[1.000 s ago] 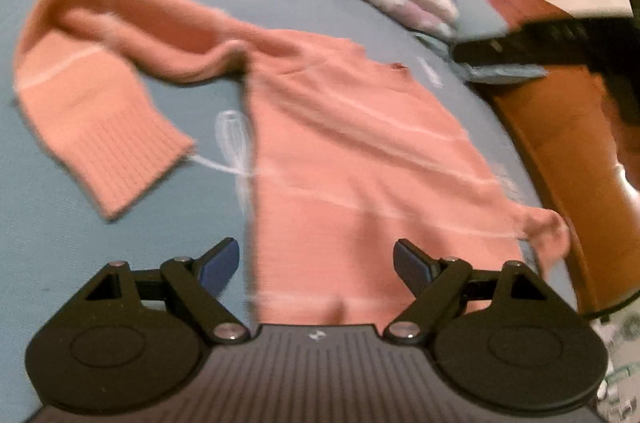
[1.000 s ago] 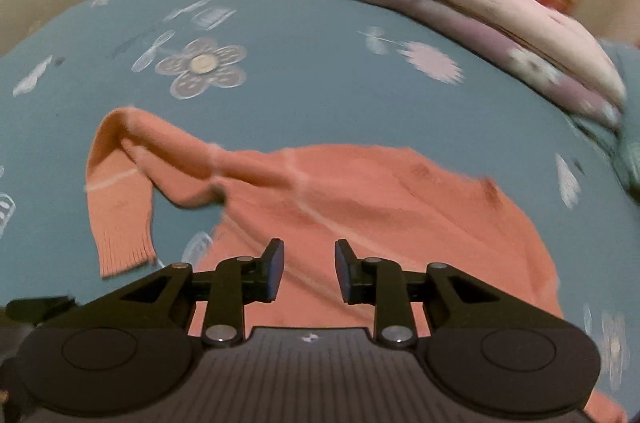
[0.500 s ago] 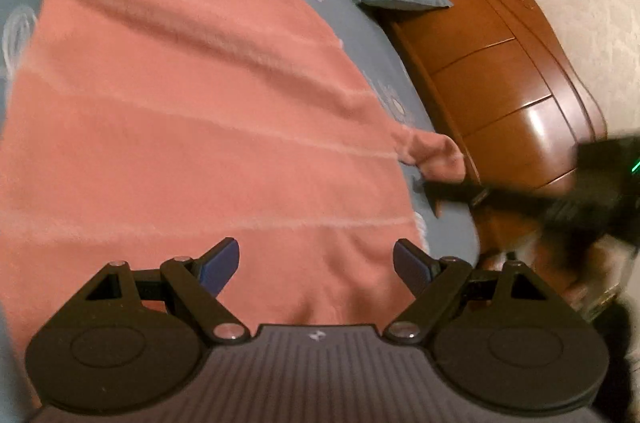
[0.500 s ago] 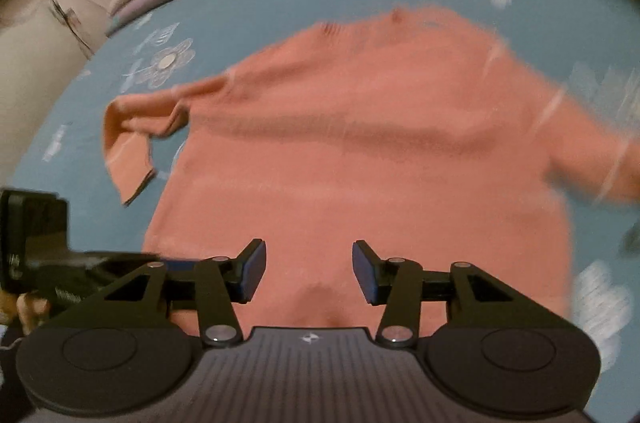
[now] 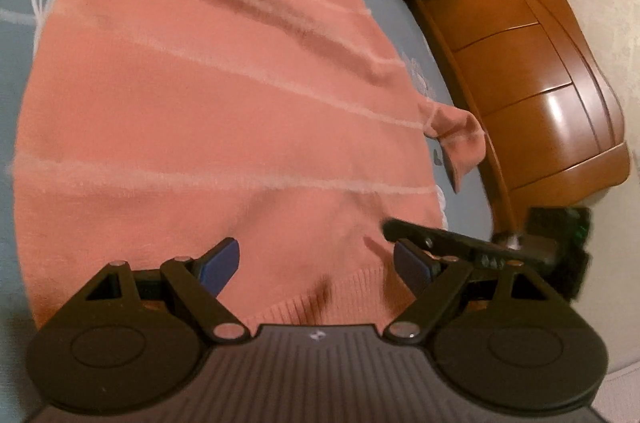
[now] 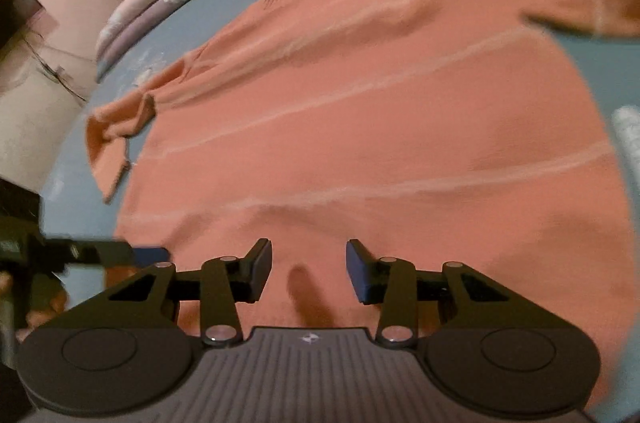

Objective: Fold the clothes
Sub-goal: 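Grasp the ribbed hem with the right gripper and fold it over the body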

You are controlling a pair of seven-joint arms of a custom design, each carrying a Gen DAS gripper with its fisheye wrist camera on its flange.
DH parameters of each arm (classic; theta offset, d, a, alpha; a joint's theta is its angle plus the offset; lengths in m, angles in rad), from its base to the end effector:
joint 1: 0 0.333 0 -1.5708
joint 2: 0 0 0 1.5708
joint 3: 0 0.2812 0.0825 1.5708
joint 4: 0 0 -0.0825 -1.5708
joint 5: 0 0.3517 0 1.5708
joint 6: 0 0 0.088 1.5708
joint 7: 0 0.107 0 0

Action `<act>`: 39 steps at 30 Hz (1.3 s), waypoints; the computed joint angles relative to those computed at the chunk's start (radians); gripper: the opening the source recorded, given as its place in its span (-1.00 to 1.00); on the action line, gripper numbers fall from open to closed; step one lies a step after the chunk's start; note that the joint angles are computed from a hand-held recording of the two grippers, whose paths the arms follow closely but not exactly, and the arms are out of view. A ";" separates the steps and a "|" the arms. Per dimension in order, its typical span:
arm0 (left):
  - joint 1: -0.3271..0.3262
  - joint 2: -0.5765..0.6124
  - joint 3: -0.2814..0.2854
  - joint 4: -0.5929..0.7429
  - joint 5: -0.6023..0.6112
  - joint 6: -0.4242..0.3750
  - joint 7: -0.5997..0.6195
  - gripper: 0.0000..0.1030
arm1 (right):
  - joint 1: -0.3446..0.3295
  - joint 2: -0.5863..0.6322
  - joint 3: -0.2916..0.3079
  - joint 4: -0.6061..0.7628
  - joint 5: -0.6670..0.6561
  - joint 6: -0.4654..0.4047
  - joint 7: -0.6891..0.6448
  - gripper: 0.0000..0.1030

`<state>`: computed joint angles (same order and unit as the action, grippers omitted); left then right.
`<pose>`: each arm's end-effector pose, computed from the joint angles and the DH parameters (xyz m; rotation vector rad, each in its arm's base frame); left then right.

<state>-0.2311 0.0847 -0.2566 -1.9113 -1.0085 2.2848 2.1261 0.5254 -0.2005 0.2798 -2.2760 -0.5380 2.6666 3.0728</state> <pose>0.5042 -0.2858 0.4707 1.3394 -2.1422 1.0922 0.3349 0.3779 0.4788 -1.4831 1.9599 -0.2582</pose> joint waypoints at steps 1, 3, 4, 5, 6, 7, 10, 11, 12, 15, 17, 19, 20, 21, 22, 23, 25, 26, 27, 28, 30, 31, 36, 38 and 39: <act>-0.013 -0.039 -0.011 -0.043 -0.002 0.079 0.055 0.64 | 0.000 0.006 0.026 0.029 -0.040 -0.070 0.010 0.02; -0.056 -0.095 -0.035 -0.113 -0.021 0.246 0.185 0.64 | 0.020 0.027 0.060 0.086 -0.096 -0.199 0.005 0.04; -0.079 -0.115 -0.045 -0.140 -0.029 0.318 0.247 0.65 | 0.035 0.024 0.061 0.093 -0.097 -0.244 -0.006 0.04; -0.101 -0.129 -0.052 -0.161 -0.018 0.366 0.290 0.65 | 0.046 0.020 0.064 0.093 -0.108 -0.269 -0.001 0.04; -0.120 -0.142 -0.056 -0.179 0.021 0.387 0.313 0.65 | 0.056 0.017 0.068 0.094 -0.123 -0.290 0.008 0.04; -0.134 -0.155 -0.059 -0.195 0.091 0.389 0.320 0.65 | 0.065 0.005 0.066 0.081 -0.130 -0.291 0.016 0.04; -0.181 -0.212 -0.072 -0.282 0.256 0.474 0.371 0.65 | 0.079 -0.046 0.065 0.025 -0.144 -0.274 0.053 0.04; -0.204 -0.231 -0.073 -0.320 0.269 0.534 0.419 0.65 | 0.079 -0.068 0.068 0.002 -0.150 -0.269 0.078 0.04; -0.235 -0.245 -0.072 -0.357 0.263 0.610 0.486 0.65 | 0.076 -0.093 0.070 -0.024 -0.154 -0.255 0.110 0.05; -0.316 -0.258 -0.066 -0.429 0.295 0.782 0.631 0.64 | 0.070 -0.168 0.072 -0.104 -0.145 -0.205 0.174 0.09; -0.322 -0.259 -0.088 -0.458 0.387 0.829 0.613 0.64 | 0.071 -0.207 0.085 -0.134 -0.133 -0.214 0.173 0.08; -0.335 -0.276 -0.086 -0.479 0.440 0.806 0.585 0.64 | 0.076 -0.215 0.099 -0.136 -0.146 -0.206 0.127 0.00; -0.331 -0.286 -0.089 -0.488 0.470 0.790 0.556 0.64 | 0.081 -0.208 0.103 -0.129 -0.154 -0.199 0.084 -0.04; -0.329 -0.297 -0.090 -0.499 0.497 0.777 0.529 0.64 | 0.095 -0.194 0.103 -0.117 -0.154 -0.203 0.013 -0.12; -0.335 -0.309 -0.083 -0.513 0.513 0.771 0.512 0.63 | 0.110 -0.179 0.102 -0.102 -0.150 -0.211 -0.066 -0.14; -0.343 -0.322 -0.074 -0.528 0.525 0.767 0.499 0.60 | 0.125 -0.163 0.102 -0.087 -0.146 -0.219 -0.145 -0.14; -0.349 -0.331 -0.067 -0.538 0.556 0.760 0.462 0.60 | 0.150 -0.115 0.106 -0.043 -0.152 -0.243 -0.317 -0.19; -0.360 -0.330 -0.056 -0.537 0.560 0.755 0.454 0.60 | 0.160 -0.087 0.110 -0.015 -0.158 -0.264 -0.400 -0.19; -0.384 -0.333 -0.033 -0.536 0.546 0.743 0.467 0.60 | 0.168 -0.058 0.115 0.013 -0.167 -0.290 -0.467 -0.19; -0.392 -0.334 -0.022 -0.536 0.540 0.739 0.468 0.60 | 0.171 -0.031 0.120 0.041 -0.181 -0.319 -0.513 -0.19; -0.393 -0.334 -0.016 -0.537 0.540 0.735 0.459 0.60 | 0.182 0.023 0.119 0.090 -0.194 -0.372 -0.605 -0.26; -0.390 -0.332 -0.017 -0.535 0.542 0.733 0.448 0.60 | 0.190 0.050 0.116 0.116 -0.201 -0.399 -0.651 -0.29; -0.429 -0.338 0.026 -0.540 0.464 0.714 0.503 0.59 | 0.228 0.096 0.092 0.173 -0.191 -0.466 -0.844 -0.45; -0.424 -0.345 0.024 -0.549 0.455 0.708 0.513 0.59 | 0.235 0.097 0.087 0.186 -0.181 -0.504 -0.883 -0.45; -0.418 -0.349 0.021 -0.555 0.457 0.706 0.514 0.59 | 0.238 0.097 0.085 0.187 -0.179 -0.518 -0.900 -0.46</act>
<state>-0.6493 -0.2647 -0.2354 -2.4659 -0.5519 2.9909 2.6403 0.7631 -0.1039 0.3649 -2.0889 -0.7166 2.1487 2.1725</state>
